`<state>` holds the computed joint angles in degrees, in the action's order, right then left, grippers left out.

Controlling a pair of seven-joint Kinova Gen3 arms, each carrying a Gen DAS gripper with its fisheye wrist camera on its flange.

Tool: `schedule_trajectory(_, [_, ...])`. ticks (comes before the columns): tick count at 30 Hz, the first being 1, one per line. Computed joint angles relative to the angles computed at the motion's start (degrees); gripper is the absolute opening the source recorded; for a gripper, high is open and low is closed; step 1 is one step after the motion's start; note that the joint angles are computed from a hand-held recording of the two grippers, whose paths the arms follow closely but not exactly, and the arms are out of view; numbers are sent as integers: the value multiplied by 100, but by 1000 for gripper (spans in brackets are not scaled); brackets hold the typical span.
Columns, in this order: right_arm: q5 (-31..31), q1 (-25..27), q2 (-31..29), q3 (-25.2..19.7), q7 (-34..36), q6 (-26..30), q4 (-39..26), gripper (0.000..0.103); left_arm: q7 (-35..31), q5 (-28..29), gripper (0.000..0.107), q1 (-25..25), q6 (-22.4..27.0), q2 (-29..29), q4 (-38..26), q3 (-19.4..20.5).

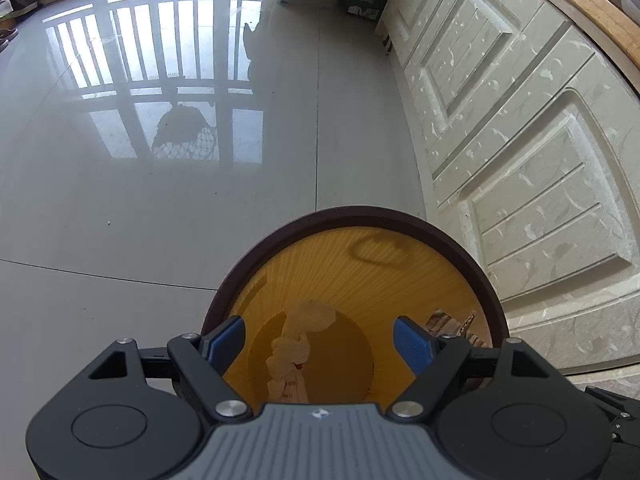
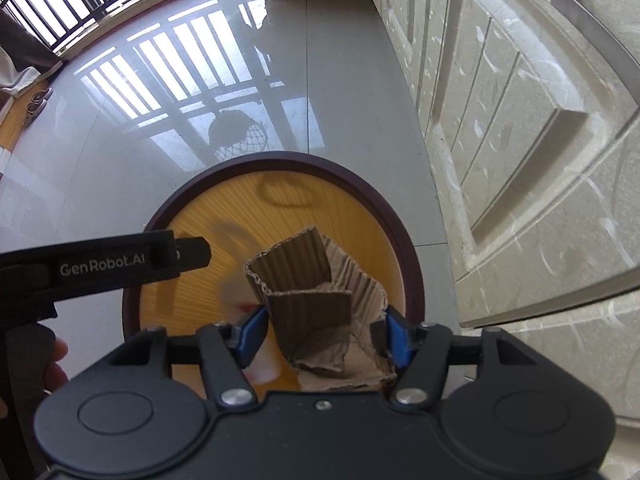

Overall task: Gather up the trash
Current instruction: 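Open the left tool to drop the bag while the right tool drops the cardboard into the wastebasket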

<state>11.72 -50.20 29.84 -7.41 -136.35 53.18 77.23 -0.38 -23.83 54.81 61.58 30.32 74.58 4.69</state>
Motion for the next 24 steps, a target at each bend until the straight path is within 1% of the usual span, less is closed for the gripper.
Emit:
schedule_trajectory(2, [33, -39, 37, 26, -23, 122, -63, 65, -55, 33, 81, -23, 55, 14, -28, 23])
schedule_trajectory(9, [74, -96, 58, 9, 8, 266, -126, 71, -91, 37, 81, 10, 135, -51, 24, 42])
schedule_trajectory(12, [128, -151, 60, 22, -5, 349, -152, 75, -90, 27, 81, 28, 188, -67, 21, 57])
schedule_trajectory(14, [171, -179, 27, 27, -30, 315, -106, 86, -70, 15, 81, 43, 211, -75, 15, 61])
schedule_trajectory(15, [192, -187, 2, 22, -33, 270, -65, 90, -55, 5, 81, 54, 211, -88, 26, 62])
schedule_trajectory(16, [212, -193, -29, 18, -31, 242, -31, 96, -54, 0, 81, 52, 217, -84, 17, 66])
schedule_trajectory(17, [236, -207, -46, 18, -44, 224, -11, 100, -45, -5, 81, 58, 226, -100, 29, 67])
schedule_trajectory(24, [233, -209, -33, -12, -25, 283, -36, 100, -47, 5, 82, 22, 297, -160, 97, 113])
